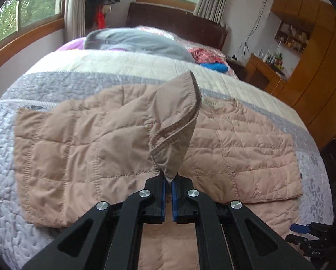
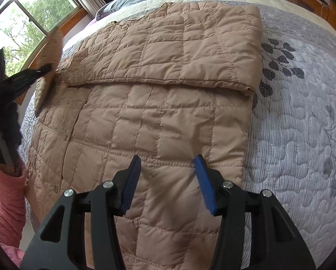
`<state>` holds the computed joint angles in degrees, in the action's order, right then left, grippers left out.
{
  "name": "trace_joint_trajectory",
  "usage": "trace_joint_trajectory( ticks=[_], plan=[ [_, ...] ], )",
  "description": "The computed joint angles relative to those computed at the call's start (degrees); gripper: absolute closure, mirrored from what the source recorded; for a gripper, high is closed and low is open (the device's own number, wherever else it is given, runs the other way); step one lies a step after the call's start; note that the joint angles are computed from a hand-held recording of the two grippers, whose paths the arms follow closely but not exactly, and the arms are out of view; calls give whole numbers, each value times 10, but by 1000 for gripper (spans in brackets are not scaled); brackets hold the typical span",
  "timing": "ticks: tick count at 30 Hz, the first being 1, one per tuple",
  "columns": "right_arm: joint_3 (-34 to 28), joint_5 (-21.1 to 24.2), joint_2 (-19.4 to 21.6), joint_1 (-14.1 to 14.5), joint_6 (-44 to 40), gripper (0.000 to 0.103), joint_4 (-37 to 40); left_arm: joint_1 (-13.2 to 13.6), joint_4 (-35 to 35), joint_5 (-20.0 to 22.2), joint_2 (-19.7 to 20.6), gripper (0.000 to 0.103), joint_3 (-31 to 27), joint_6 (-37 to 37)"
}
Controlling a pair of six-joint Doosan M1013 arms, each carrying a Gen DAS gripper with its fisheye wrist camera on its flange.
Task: Fold large clothes
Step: 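Grasp the coat side edge with the left tool and fold it inward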
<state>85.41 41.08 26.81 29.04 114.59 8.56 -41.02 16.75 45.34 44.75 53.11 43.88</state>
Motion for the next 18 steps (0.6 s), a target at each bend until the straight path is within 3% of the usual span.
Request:
trace_joint_trajectory(
  ticks=[5, 8, 9, 10, 12, 15, 17, 18],
  plan=[
    [0, 1, 0, 0, -4, 52, 2, 11, -86, 42, 34, 96, -36, 73],
    [-6, 8, -1, 3, 3, 52, -11, 13, -136, 15, 12, 71, -4, 115],
    [-9, 9, -1, 3, -1, 52, -8, 14, -170, -2, -2, 52, 15, 144],
    [-15, 11, 1, 3, -7, 52, -1, 14, -196, -20, -13, 43, 31, 167],
    [-32, 19, 5, 2, -22, 52, 16, 13, -236, -63, -46, 43, 78, 216],
    [-76, 42, 25, 7, -47, 52, 30, 9, -171, -85, -75, 43, 113, 169],
    [-124, 73, 49, 10, -67, 52, 48, 8, -56, -27, -79, 43, 109, 74],
    [-145, 88, 61, 10, -75, 52, 56, 8, 5, 25, -73, 44, 99, 22]
  ],
)
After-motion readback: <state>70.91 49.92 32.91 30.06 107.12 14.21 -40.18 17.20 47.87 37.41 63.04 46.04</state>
